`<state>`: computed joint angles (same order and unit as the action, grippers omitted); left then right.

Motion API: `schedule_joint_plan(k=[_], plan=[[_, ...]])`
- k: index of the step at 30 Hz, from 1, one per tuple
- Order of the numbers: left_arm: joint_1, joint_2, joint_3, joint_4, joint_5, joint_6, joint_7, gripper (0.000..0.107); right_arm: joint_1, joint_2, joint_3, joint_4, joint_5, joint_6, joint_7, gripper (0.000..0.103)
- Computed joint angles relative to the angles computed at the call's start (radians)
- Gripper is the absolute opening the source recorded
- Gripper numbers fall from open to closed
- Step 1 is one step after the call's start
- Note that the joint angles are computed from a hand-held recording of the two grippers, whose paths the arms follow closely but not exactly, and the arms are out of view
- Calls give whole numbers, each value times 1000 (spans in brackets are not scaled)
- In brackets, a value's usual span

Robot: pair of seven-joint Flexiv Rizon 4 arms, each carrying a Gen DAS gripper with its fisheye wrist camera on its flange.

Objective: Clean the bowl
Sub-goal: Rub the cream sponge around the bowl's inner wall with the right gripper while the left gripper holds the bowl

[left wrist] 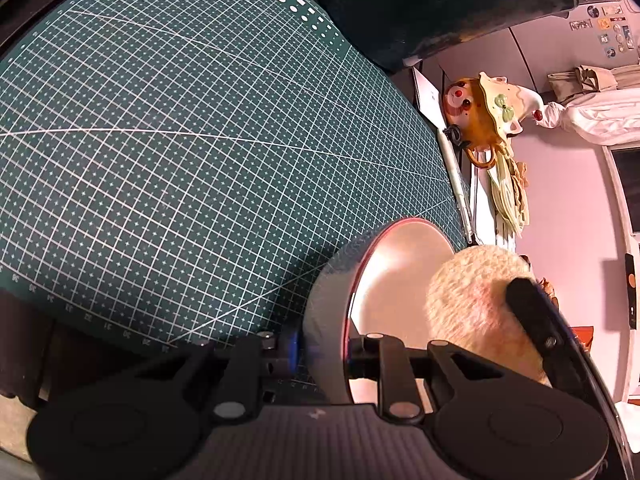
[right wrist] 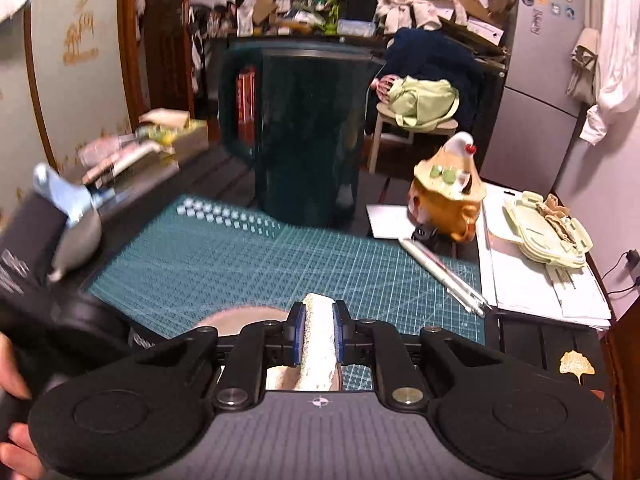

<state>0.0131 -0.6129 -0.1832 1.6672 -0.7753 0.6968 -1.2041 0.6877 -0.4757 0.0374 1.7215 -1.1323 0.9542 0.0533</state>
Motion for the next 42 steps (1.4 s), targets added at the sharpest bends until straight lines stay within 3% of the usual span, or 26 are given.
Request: schedule_joint_plan(k=[2, 5, 9, 15, 19, 23, 26, 28, 37, 42], plan=[[3, -2, 1, 0, 0, -2, 3, 20, -34, -25, 30, -8, 85, 74, -39, 14], [6, -4, 4, 1, 4, -1, 6, 15, -23, -65, 42, -41, 198, 47, -149, 14], [4, -12, 0, -7, 7, 2, 9, 21, 12, -81, 20, -62, 260, -22, -198, 13], [5, -15, -1, -13, 14, 2, 12, 20, 66, -39, -26, -46, 141, -104, -133, 14], [3, -5, 0, -7, 17, 1, 10, 20, 47, -7, -20, -21, 55, -81, -48, 14], [-15, -11, 1, -33, 30, -2, -22, 20, -5, -34, 25, -29, 140, 11, -100, 14], [-12, 1, -2, -12, 25, 5, -10, 20, 18, -69, 24, -64, 200, -52, -177, 13], [-13, 4, -2, -7, 24, 7, -7, 20, 48, -78, 5, -76, 185, -113, -204, 13], [-23, 4, -5, -6, 26, 18, -12, 20, 62, -20, -17, -41, 39, -156, -112, 14], [-29, -2, -7, -12, 29, 23, -18, 20, 21, -29, 17, -41, 51, -74, -107, 14]])
